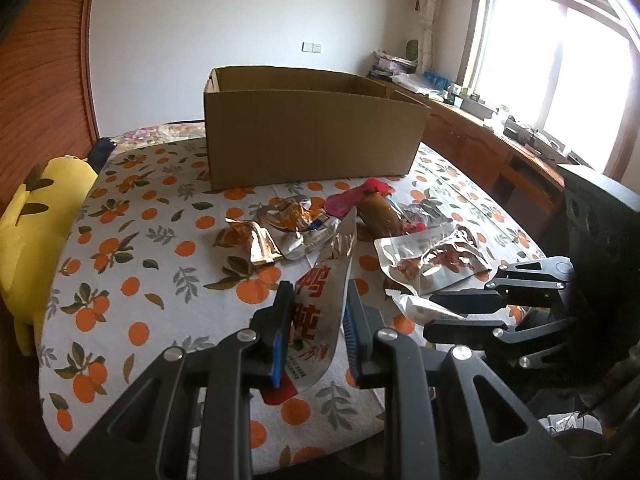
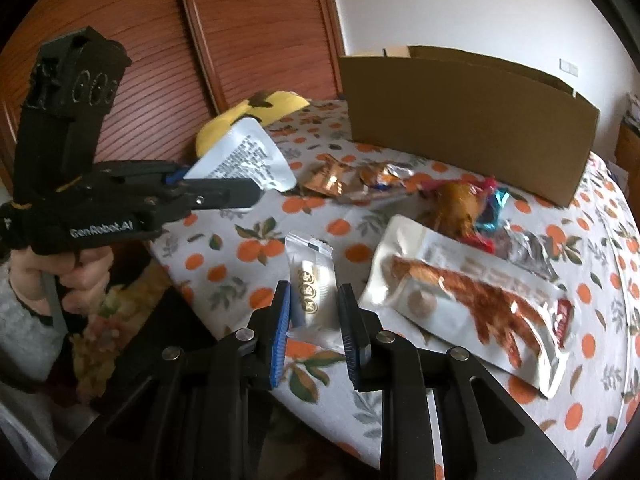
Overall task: Organize snacks
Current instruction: 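Carry both packets over the cardboard box and open both tools to release them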
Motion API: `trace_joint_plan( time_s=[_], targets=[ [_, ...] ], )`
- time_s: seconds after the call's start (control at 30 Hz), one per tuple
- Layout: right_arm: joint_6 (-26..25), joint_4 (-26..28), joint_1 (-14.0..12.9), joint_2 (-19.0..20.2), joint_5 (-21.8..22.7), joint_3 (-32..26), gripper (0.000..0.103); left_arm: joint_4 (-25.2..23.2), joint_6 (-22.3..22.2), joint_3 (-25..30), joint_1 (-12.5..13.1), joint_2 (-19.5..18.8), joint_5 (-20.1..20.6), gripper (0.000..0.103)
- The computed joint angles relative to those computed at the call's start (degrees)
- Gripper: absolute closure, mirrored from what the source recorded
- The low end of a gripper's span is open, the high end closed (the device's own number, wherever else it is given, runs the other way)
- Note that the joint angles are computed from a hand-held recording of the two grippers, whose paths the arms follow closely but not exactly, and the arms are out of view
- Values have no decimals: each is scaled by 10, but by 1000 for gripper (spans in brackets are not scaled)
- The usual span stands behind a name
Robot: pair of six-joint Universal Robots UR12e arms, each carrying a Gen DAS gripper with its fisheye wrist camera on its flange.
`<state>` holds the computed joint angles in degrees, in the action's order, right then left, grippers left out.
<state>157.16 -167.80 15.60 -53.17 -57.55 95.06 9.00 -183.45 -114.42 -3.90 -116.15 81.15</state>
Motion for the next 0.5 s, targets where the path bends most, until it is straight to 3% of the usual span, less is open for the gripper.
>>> trace_joint_plan(
  time_s=[0.5],
  targets=[
    [22,-19,-5,8,-11,-35,81,36,4,27,-1,-5,15,81]
  ],
)
